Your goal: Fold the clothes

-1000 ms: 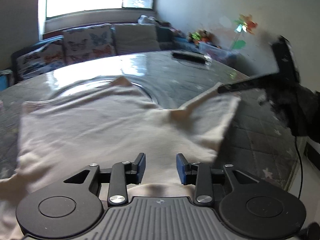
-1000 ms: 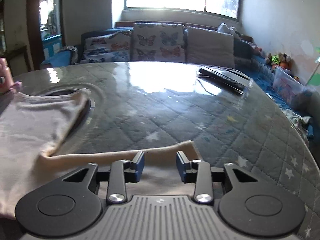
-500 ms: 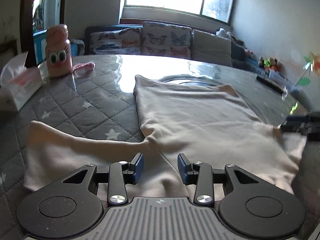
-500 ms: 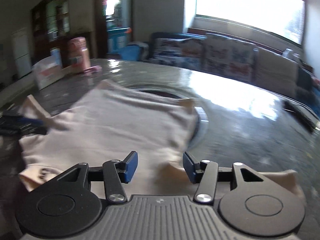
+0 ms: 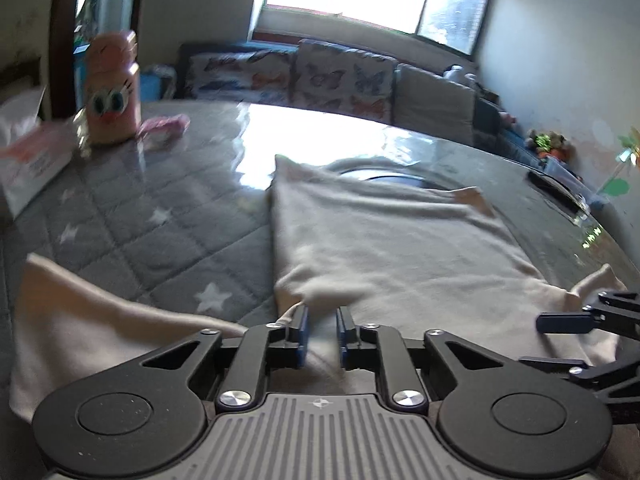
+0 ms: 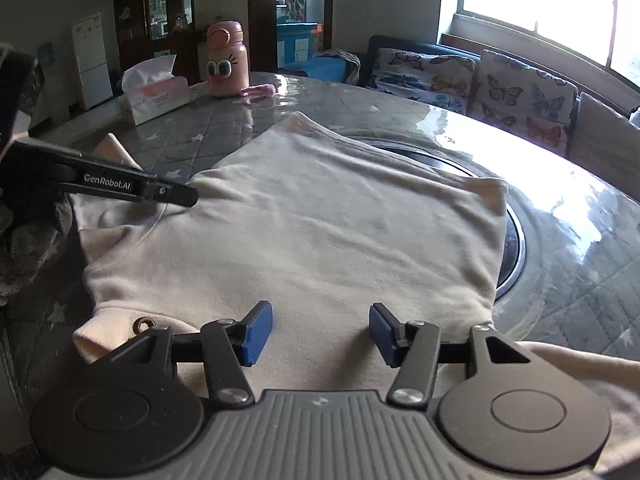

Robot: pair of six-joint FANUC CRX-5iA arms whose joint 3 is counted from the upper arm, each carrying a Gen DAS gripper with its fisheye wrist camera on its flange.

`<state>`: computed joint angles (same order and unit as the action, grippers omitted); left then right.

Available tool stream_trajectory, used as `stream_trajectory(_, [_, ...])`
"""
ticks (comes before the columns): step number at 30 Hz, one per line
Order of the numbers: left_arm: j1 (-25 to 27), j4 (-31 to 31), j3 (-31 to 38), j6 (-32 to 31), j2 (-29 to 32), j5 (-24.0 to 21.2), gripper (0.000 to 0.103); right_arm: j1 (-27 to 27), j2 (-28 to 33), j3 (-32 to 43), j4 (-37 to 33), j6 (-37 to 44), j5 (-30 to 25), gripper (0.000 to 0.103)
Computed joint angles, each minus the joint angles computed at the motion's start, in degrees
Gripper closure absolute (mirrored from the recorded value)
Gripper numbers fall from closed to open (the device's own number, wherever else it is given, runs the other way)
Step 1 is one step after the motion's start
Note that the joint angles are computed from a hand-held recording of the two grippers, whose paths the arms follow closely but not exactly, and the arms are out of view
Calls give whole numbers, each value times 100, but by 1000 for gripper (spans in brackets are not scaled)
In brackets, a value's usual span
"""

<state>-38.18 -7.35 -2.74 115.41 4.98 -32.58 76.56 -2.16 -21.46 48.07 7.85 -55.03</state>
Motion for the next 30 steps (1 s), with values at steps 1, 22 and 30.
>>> stream_trajectory(1, [42,104,-115,-29,-70,98,88,11,-9,-6,10,-22,-14,48])
stream_trajectory(22, [238,-2158,-597,2550,-1229,-1158,61,21,103,47,24,77,197,42])
stream_trajectory(30, [427,-1748,-791,2085,-1279,-629,93,14,124,63,5,68,185,40])
